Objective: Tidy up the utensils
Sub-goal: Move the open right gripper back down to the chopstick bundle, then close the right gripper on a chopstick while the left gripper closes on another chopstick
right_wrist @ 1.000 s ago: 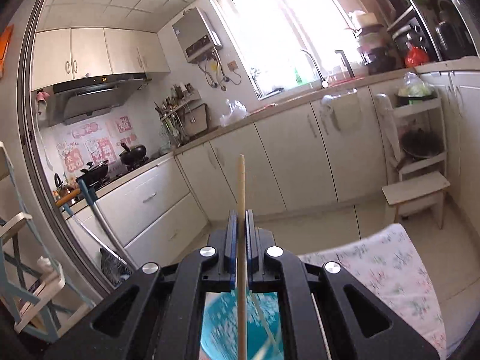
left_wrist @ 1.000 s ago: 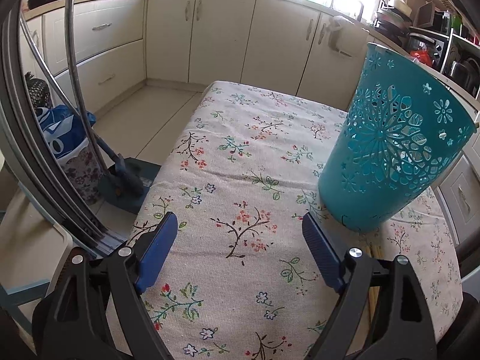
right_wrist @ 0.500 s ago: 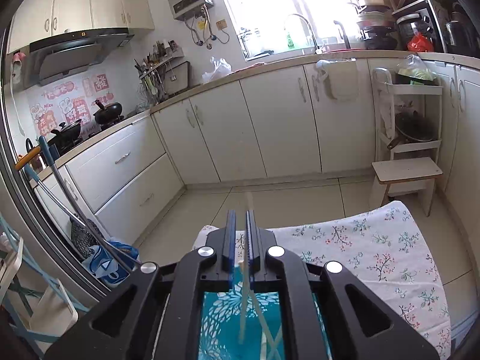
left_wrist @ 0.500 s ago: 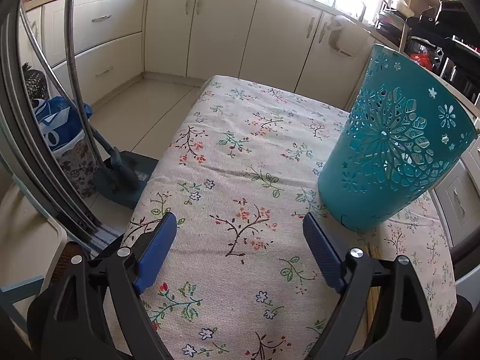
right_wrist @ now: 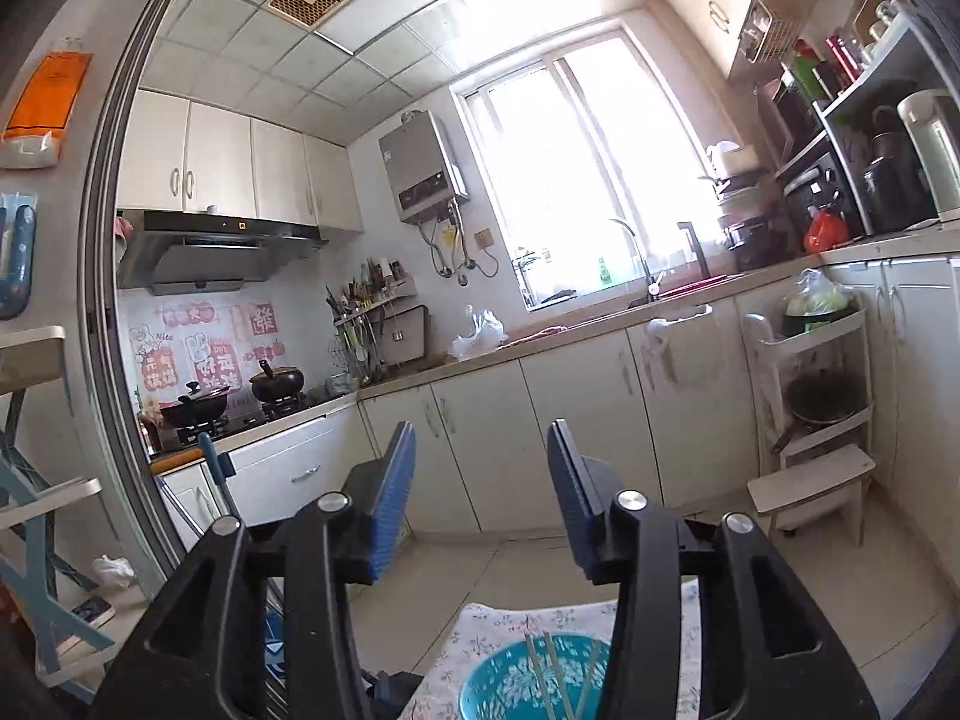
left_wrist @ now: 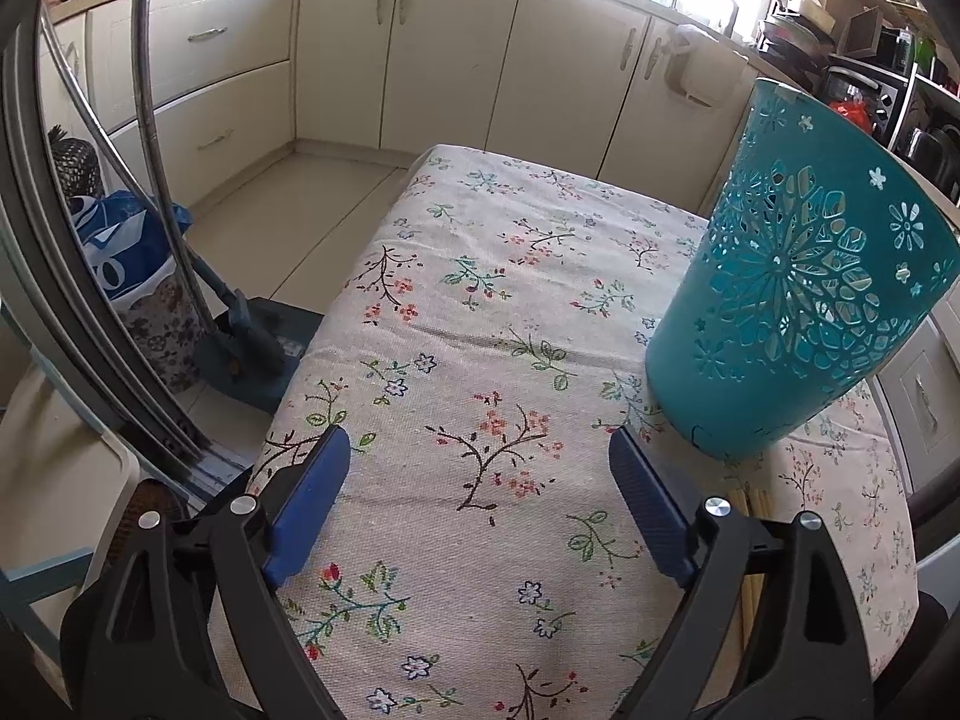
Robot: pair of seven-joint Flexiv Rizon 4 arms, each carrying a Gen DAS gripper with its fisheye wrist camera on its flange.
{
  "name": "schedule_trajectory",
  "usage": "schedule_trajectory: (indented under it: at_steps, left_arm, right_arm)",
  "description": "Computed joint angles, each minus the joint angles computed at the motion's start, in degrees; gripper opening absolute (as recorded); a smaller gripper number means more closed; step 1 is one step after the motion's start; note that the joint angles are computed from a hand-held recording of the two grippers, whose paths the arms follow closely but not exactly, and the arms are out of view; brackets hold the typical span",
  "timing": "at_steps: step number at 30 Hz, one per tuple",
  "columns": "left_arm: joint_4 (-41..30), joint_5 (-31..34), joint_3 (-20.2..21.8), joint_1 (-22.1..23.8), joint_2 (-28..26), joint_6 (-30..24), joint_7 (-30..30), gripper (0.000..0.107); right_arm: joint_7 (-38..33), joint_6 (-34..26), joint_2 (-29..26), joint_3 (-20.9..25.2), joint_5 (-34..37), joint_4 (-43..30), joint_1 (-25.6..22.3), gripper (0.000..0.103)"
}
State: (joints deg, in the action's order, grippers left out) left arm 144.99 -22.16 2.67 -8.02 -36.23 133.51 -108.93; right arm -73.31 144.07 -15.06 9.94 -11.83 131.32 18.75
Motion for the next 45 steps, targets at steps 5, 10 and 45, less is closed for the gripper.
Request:
schedule_trajectory:
  at_steps: [5, 10, 45]
  left_arm:
    - [0.1, 1.9, -0.3, 1.6, -0.4, 0.6, -1.1, 0.085]
    - [-0.1, 1.3, 0.0, 0.8, -0.4, 0.0, -0.2, 0.085]
    - [-0.1, -2.8, -0.7, -7.1, 2.1, -4.9, 7.6, 0.086]
  right_arm:
    - [-2.7, -8.6, -0.1, -0.5, -3.2, 9.7, -1.4, 0.046]
    - [-6.8, -26.6, -7.2, -2.7, -1.6, 10.7, 2.1, 0.023]
    - [-12.7, -26.8, -16.1, -1.2, 2.1, 7.3, -2.1, 0.008]
